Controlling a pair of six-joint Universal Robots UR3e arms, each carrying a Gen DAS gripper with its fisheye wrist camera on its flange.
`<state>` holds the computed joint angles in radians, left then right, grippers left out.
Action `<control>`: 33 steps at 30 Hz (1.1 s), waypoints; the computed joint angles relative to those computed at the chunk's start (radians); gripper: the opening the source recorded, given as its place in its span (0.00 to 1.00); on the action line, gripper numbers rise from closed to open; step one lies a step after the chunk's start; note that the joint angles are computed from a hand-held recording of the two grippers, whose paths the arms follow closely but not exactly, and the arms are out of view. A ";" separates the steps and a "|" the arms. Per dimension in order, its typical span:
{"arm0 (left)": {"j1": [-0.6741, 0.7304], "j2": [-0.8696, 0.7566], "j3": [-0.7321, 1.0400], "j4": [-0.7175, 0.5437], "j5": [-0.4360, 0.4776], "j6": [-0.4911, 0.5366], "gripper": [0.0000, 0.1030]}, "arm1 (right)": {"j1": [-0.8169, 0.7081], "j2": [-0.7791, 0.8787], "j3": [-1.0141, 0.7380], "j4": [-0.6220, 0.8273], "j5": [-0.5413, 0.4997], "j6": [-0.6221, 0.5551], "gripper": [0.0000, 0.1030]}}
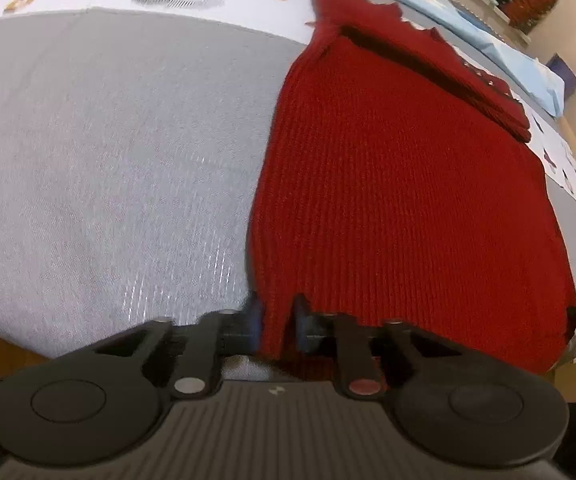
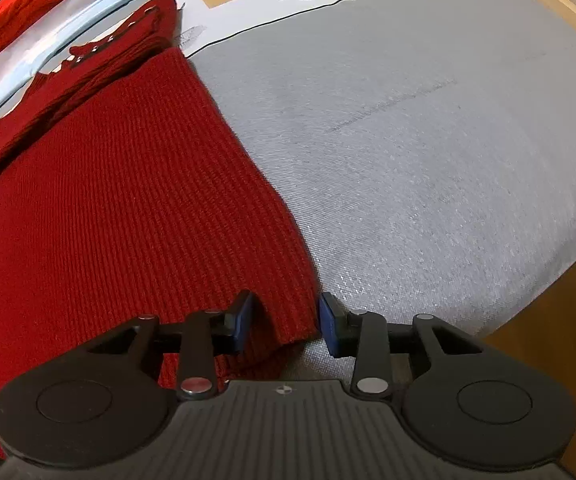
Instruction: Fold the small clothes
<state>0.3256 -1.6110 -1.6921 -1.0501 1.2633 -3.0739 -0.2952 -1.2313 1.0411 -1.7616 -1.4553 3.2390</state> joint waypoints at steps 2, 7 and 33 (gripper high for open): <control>-0.002 0.021 -0.016 0.034 -0.010 0.009 0.12 | -0.013 -0.021 0.021 -0.007 0.033 -0.018 0.19; -0.020 -0.004 0.010 -0.002 0.018 -0.021 0.15 | -0.015 -0.025 0.028 -0.021 0.038 0.001 0.22; 0.219 0.336 0.433 -0.584 -0.340 0.372 0.09 | -0.340 -0.346 -0.052 0.068 0.585 -0.119 0.05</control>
<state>0.5446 -1.2754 -1.2591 -1.6340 0.9234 -2.7020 -0.6354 -1.5768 0.9896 -1.6936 -0.8702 3.1195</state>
